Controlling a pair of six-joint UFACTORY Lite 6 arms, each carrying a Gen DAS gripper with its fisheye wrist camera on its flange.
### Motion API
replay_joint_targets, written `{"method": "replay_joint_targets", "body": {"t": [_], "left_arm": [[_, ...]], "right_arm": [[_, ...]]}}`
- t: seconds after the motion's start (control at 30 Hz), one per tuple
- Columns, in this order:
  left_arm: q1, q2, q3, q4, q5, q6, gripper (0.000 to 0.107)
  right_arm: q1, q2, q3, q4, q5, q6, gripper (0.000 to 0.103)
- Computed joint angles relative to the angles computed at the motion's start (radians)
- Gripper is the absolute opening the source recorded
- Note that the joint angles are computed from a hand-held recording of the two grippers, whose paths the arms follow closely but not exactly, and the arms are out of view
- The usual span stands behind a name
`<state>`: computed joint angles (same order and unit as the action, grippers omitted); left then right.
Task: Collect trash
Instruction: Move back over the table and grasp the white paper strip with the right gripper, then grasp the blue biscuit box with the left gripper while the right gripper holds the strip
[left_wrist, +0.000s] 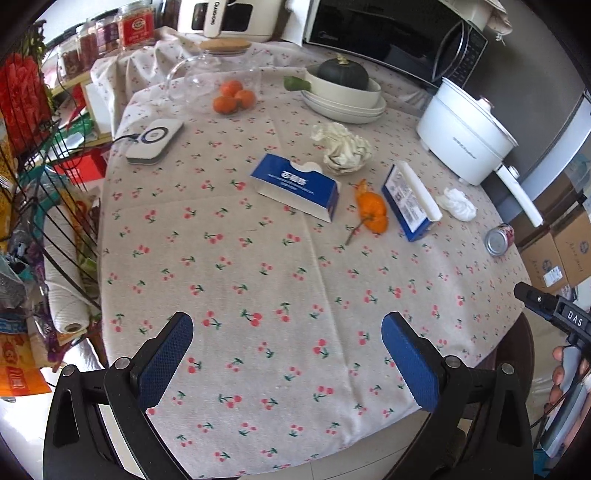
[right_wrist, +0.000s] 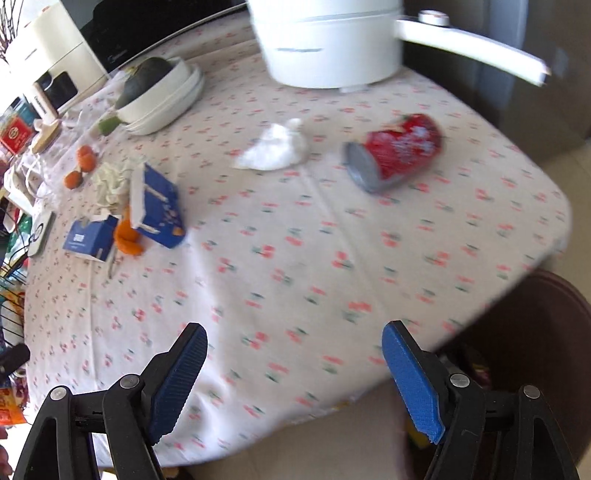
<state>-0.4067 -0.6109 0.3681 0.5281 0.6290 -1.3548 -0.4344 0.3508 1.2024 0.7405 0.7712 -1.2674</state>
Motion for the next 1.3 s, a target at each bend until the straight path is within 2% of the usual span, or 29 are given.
{"method": "replay_joint_targets", "body": {"t": [0.17, 0.4, 0.5, 0.6, 0.67, 0.7, 0.73, 0.9, 1.0, 1.2, 1.3], "left_arm": [[0.127, -0.010, -0.017, -0.011, -0.006, 0.107, 0.103], [0.296, -0.008, -0.042, -0.133, -0.076, 0.304, 0.103], [0.325, -0.010, -0.044, -0.161, -0.087, 0.342, 0.103], [0.330, -0.009, -0.043, -0.165, -0.087, 0.351, 0.103], [0.332, -0.008, -0.045, -0.162, -0.087, 0.348, 0.103], [0.333, -0.006, -0.045, -0.163, -0.088, 0.349, 0.103], [0.331, -0.004, -0.046, -0.163, -0.090, 0.347, 0.103], [0.313, 0.012, -0.044, -0.164, -0.100, 0.329, 0.103], [0.321, 0.022, -0.045, -0.193, -0.118, 0.349, 0.103], [0.456, 0.124, 0.008, -0.435, -0.215, 0.576, 0.102], [0.490, 0.241, 0.083, -0.496, -0.284, 0.591, 0.101]], "right_arm": [[0.237, 0.018, 0.003, 0.012, -0.101, 0.126, 0.082], [0.499, 0.134, 0.087, -0.016, -0.229, 0.274, 0.081], [0.564, 0.202, 0.141, -0.088, -0.288, 0.364, 0.072], [0.598, 0.261, 0.188, -0.139, -0.303, 0.416, 0.059], [0.613, 0.287, 0.206, -0.177, -0.314, 0.446, 0.043], [0.617, 0.295, 0.210, -0.190, -0.316, 0.456, 0.038], [0.615, 0.302, 0.212, -0.194, -0.314, 0.457, 0.025], [0.576, 0.203, 0.109, -0.100, -0.305, 0.306, 0.025], [0.513, 0.088, 0.014, -0.032, -0.255, 0.181, 0.024], [0.301, -0.099, -0.125, 0.012, -0.095, -0.003, 0.024], [0.206, -0.120, -0.145, 0.019, -0.047, -0.092, 0.024]]}}
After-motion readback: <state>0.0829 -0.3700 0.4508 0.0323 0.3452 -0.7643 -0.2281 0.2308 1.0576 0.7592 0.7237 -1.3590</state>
